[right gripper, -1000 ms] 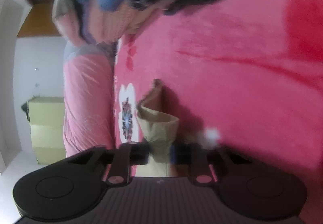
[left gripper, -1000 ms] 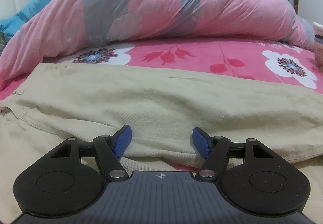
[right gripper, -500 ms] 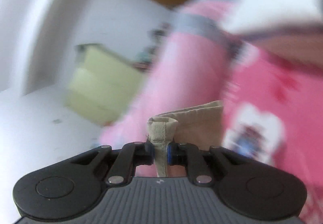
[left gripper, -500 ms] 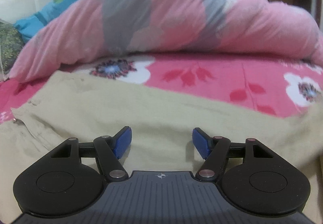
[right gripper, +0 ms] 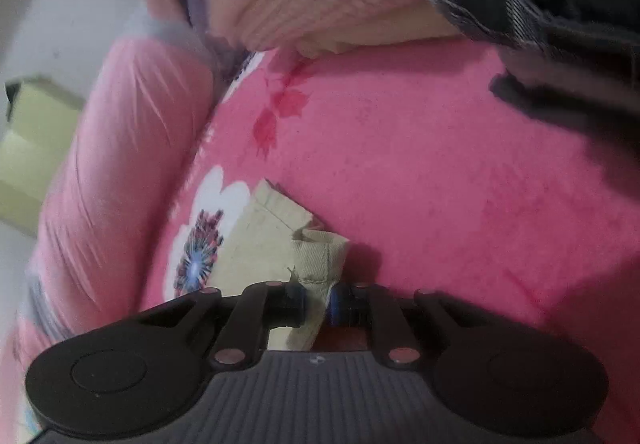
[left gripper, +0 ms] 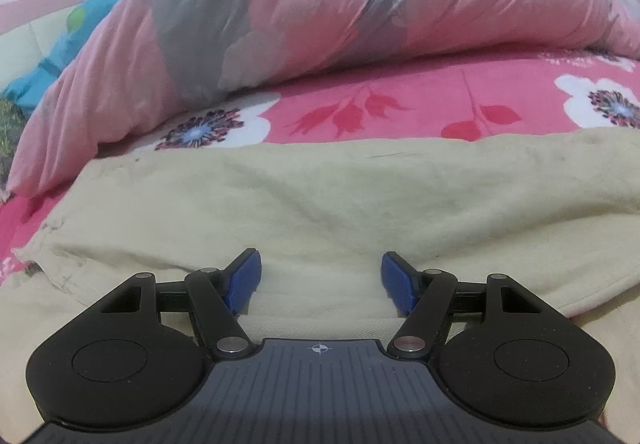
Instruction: Fold clothes
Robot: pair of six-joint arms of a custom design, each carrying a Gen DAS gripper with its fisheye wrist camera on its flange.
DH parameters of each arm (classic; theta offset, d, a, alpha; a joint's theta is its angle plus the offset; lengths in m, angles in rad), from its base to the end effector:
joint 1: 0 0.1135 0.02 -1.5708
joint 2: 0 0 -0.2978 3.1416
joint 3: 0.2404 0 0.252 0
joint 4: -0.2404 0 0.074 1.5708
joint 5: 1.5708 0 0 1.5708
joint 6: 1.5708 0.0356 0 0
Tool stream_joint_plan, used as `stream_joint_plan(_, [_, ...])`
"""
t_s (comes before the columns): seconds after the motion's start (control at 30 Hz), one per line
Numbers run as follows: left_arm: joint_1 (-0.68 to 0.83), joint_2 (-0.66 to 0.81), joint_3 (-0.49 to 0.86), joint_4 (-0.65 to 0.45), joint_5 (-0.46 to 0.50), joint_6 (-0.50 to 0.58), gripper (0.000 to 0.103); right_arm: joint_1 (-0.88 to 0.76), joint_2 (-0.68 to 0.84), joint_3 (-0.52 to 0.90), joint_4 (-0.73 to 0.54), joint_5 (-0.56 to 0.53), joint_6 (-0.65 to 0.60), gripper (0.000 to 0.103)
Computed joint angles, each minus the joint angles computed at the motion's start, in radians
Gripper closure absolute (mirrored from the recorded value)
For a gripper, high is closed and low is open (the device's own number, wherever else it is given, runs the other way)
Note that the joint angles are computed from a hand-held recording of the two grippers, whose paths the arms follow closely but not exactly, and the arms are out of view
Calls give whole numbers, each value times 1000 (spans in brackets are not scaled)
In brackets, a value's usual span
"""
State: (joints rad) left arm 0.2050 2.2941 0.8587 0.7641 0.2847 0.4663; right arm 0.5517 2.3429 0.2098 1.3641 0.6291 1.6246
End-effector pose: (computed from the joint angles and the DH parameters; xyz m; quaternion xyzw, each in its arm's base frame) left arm 0.3881 0.0705 0.0350 0.1773 0.8758 0.0211 0.4484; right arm 0.2000 0.0985 0.0163 0.5513 0.6908 0.1965 0.4246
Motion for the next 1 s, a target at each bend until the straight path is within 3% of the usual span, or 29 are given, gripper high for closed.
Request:
stream_joint_plan(0.07, [4, -4, 3, -13, 7, 0, 36, 20, -46, -20, 16, 39, -34, 91])
stream_joint_plan(0.23, [14, 7, 2, -2, 26, -3, 35, 86, -162, -8, -129, 139, -25, 91])
stream_joint_plan(0.33, [15, 6, 11, -19, 33, 5, 35, 17, -82, 19, -179, 19, -10, 90])
stream_joint_plan(0.4, [28, -9, 15, -50, 57, 12, 35, 29, -25, -7, -84, 13, 15, 86])
stream_joint_plan(0.47, [50, -30, 7, -68, 89, 18, 35, 61, -135, -2, -255, 64, 65, 75])
stream_joint_plan(0.5, [65, -46, -8, -64, 110, 18, 35, 81, -208, 9, -383, 92, 100, 64])
stream_joint_plan(0.53, [81, -65, -26, -56, 131, 18, 35, 128, -314, 31, -590, 144, 153, 59])
stream_joint_plan(0.6, [119, -116, -69, -57, 195, 19, 35, 229, -440, 56, -850, 224, 263, 56])
stream_joint_plan(0.7, [194, -224, -142, -134, 374, 80, 34, 413, -539, 91, -1028, 295, 377, 56])
stream_joint_plan(0.77, [234, -301, -183, -254, 501, 165, 28, 537, -548, 124, -1017, 301, 364, 56])
stream_joint_plan(0.8, [255, -340, -189, -373, 576, 246, 25, 576, -534, 139, -968, 289, 327, 56])
stream_joint_plan(0.87, [277, -392, -178, -653, 679, 470, 13, 596, -440, 184, -796, 221, 201, 56])
stream_joint_plan(0.93, [264, -428, -193, -853, 712, 678, 3, 624, -350, 246, -698, 169, 140, 56])
stream_joint_plan(0.97, [241, -449, -228, -861, 704, 724, 3, 641, -312, 273, -683, 171, 148, 56])
stream_joint_plan(1.0, [200, -476, -290, -779, 677, 711, 3, 656, -275, 301, -671, 174, 157, 56])
